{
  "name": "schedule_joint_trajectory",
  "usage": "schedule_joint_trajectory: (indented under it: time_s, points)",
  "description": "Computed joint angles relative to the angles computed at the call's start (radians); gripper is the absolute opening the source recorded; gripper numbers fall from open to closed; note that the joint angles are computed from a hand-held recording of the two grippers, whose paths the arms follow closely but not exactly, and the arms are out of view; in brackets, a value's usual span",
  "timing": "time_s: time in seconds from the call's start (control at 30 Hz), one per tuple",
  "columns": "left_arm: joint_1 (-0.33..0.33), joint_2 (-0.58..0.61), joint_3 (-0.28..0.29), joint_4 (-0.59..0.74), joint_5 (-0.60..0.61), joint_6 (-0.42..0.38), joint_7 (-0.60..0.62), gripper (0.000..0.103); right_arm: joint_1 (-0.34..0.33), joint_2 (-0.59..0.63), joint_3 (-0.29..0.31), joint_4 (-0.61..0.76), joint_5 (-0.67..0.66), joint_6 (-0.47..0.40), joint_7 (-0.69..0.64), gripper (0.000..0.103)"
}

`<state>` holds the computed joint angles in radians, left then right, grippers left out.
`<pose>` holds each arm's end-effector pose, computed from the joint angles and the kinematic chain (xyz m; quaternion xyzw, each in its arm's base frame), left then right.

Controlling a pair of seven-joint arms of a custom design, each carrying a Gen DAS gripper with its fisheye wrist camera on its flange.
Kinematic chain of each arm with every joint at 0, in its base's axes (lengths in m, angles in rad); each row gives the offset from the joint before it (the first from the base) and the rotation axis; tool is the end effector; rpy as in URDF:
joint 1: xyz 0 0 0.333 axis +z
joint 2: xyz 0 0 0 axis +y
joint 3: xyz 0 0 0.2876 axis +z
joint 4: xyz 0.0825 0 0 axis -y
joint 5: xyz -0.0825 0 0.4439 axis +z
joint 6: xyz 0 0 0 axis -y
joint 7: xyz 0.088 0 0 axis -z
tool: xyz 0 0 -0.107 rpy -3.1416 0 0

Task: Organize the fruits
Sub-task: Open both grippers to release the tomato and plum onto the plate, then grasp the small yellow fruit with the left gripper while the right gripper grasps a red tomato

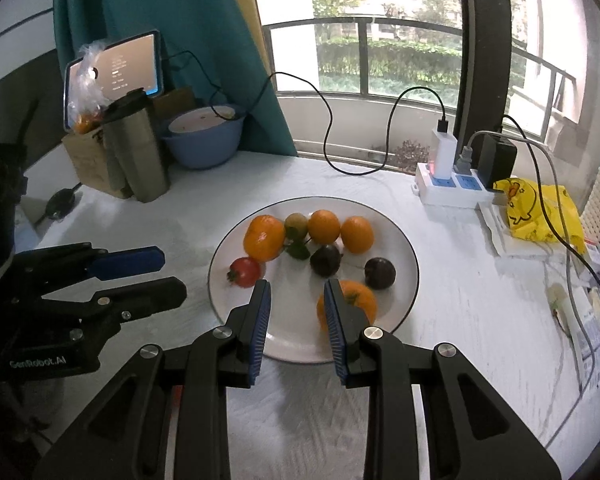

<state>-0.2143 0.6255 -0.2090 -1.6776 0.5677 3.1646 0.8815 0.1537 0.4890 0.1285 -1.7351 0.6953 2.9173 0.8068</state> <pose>0.6747 -0.3325 0.2831 -0.5689 0.7044 -0.3928 0.1607 0.7219 0.1581 0.3065 -0.7672 0.5191 -0.1602 0.3411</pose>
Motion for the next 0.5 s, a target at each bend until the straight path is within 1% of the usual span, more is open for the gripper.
schedule_joint_trajectory:
  time_s: [0.1, 0.33, 0.5]
  points:
    - [-0.018, -0.035, 0.025, -0.052, 0.005, 0.016, -0.026, 0.046, -0.008, -0.033, 0.015, -0.044, 0.025, 0.012, -0.018, 0.029]
    - [-0.020, -0.092, 0.029, -0.153, 0.014, 0.024, -0.069, 0.046, -0.030, -0.088, 0.050, -0.123, 0.125, 0.011, -0.092, 0.029]
    - [-0.031, -0.115, 0.033, -0.192, 0.024, 0.024, -0.090, 0.046, -0.018, -0.107, 0.043, -0.155, 0.158, 0.005, -0.114, 0.029]
